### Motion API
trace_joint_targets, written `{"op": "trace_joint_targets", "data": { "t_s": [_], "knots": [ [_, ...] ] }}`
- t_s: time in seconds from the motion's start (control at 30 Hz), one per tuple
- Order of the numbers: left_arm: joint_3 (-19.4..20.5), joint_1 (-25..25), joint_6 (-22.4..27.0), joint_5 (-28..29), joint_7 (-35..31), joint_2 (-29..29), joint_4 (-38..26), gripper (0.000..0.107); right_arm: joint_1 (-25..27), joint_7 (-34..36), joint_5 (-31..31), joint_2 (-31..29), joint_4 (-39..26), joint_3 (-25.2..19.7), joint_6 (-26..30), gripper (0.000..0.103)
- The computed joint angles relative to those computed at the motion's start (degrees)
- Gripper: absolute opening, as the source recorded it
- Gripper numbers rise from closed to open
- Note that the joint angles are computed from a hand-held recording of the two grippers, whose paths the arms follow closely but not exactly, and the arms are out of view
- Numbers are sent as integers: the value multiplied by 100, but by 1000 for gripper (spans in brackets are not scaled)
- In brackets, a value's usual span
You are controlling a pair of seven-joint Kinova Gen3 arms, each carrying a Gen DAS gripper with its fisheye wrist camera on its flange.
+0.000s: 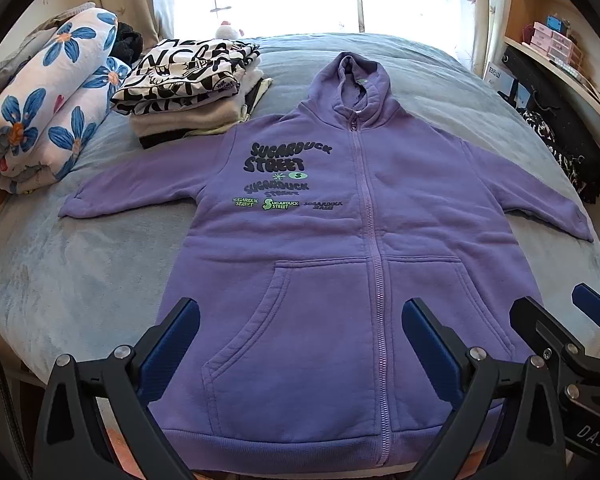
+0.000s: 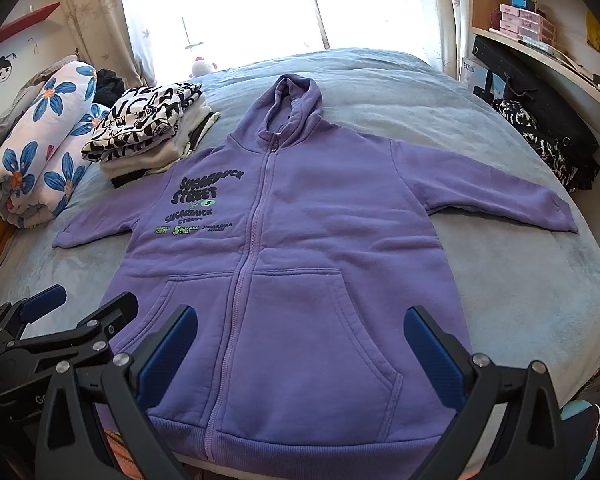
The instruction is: Fold large clothes
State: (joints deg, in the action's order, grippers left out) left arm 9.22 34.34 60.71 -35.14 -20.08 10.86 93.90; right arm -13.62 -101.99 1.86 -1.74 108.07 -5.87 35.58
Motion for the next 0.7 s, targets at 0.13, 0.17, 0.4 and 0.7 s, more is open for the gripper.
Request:
{"op": "trace_joint_targets", "data": {
  "t_s": [0.13,0.17,0.4,0.7],
  "knots": [
    [4,4,32,4,-2,8,-19,99,-3,12,-14,-20,21,-2,-4,103],
    [7,5,48,14,-16,-9,-25,98,-1,26,-27,-20,26,3,-12,103],
    [23,6,68,19,7,-38,1,98,1,35,-49,-6,44,6,-50,103],
    [44,-46,-3,110,-60,-62,36,95,7,57,-62,-6,51,15,-50,103]
  ]
}}
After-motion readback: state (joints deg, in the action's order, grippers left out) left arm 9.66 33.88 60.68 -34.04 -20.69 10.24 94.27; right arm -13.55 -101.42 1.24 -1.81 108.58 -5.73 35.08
